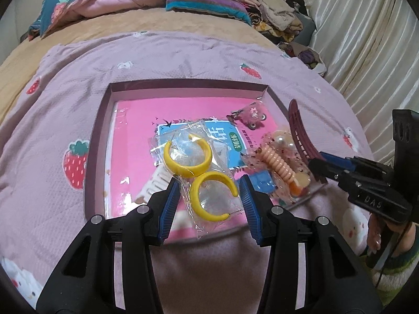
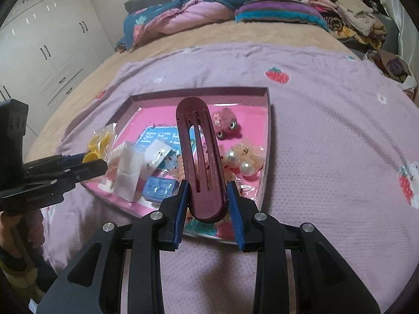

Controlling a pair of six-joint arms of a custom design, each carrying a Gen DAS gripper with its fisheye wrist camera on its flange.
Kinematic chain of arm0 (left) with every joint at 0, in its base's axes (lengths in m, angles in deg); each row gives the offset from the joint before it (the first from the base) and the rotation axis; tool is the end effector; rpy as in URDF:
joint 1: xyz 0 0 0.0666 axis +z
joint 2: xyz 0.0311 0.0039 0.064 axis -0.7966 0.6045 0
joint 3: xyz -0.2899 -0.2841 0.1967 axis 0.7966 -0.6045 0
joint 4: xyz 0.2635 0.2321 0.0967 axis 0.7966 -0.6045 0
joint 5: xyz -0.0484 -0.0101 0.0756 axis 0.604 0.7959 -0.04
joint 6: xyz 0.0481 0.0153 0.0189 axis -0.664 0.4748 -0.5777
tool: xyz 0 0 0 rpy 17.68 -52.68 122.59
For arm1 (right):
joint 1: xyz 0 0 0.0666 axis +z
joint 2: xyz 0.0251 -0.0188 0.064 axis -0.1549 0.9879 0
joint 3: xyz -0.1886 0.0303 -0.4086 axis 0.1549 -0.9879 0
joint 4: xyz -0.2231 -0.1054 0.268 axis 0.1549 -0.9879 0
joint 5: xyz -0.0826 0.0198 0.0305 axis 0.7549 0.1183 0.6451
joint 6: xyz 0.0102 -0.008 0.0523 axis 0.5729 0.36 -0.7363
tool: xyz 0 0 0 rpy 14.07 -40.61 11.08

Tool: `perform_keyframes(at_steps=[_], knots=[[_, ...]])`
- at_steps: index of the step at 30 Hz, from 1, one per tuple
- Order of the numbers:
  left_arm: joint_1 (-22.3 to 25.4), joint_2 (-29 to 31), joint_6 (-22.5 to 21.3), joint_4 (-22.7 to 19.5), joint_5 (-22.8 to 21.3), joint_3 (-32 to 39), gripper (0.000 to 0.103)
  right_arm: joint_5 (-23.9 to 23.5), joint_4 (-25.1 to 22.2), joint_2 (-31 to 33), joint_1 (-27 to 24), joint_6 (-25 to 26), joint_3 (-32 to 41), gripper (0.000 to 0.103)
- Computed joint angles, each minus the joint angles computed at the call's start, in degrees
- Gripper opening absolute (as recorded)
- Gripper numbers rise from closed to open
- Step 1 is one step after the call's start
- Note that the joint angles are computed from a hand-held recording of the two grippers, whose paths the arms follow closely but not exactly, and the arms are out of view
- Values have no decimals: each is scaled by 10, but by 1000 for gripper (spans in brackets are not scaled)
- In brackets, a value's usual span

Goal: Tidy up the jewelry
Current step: 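Carry the yellow hoops and maroon clip into the tray and open both tools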

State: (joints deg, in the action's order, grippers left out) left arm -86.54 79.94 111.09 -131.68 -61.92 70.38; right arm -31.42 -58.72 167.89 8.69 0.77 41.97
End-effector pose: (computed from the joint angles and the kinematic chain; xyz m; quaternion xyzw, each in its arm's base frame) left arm 0.4728 -0.3108 0.5105 0.0002 0.9481 -0.1173 0.2955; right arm 0.5047 0.1698 0.5146 -0.1785 0.9270 0.1790 0.2770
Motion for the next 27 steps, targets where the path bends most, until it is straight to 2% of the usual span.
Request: perform_keyframes(at_steps=[4,6,8,11,14,16,20,23,27], knots=[[4,10,-2,-7,-2,6,38,-9,-5,9,1,-5,-1,31],[6,10,-1,-8,-2,5,38,-19,-5,8,0,-8,-1,40],[6,12,-2,-10,-4,4,38,-19,-1,4,-1,-10,-4,54],[6,13,-1,-13,-8,4,39,-18,3,-6,-3,-12,-9,59],[4,11,3,-13,-12,3,45,-21,6,-20,-6,-19,-16,68],[2,8,4,-13,-18,2,54,-25,8,-27,-9,-23,-19,71],[-4,-1,6,-15,-28,2,60,-25,13,-46,-13,-25,-27,80],[-11,-11,9,-17,-39,2,63,-27,12,-58,-15,-30,-29,81],[-23,-31,19,-20,-57,-2,74,-30,13,-79,-17,-31,-34,85]])
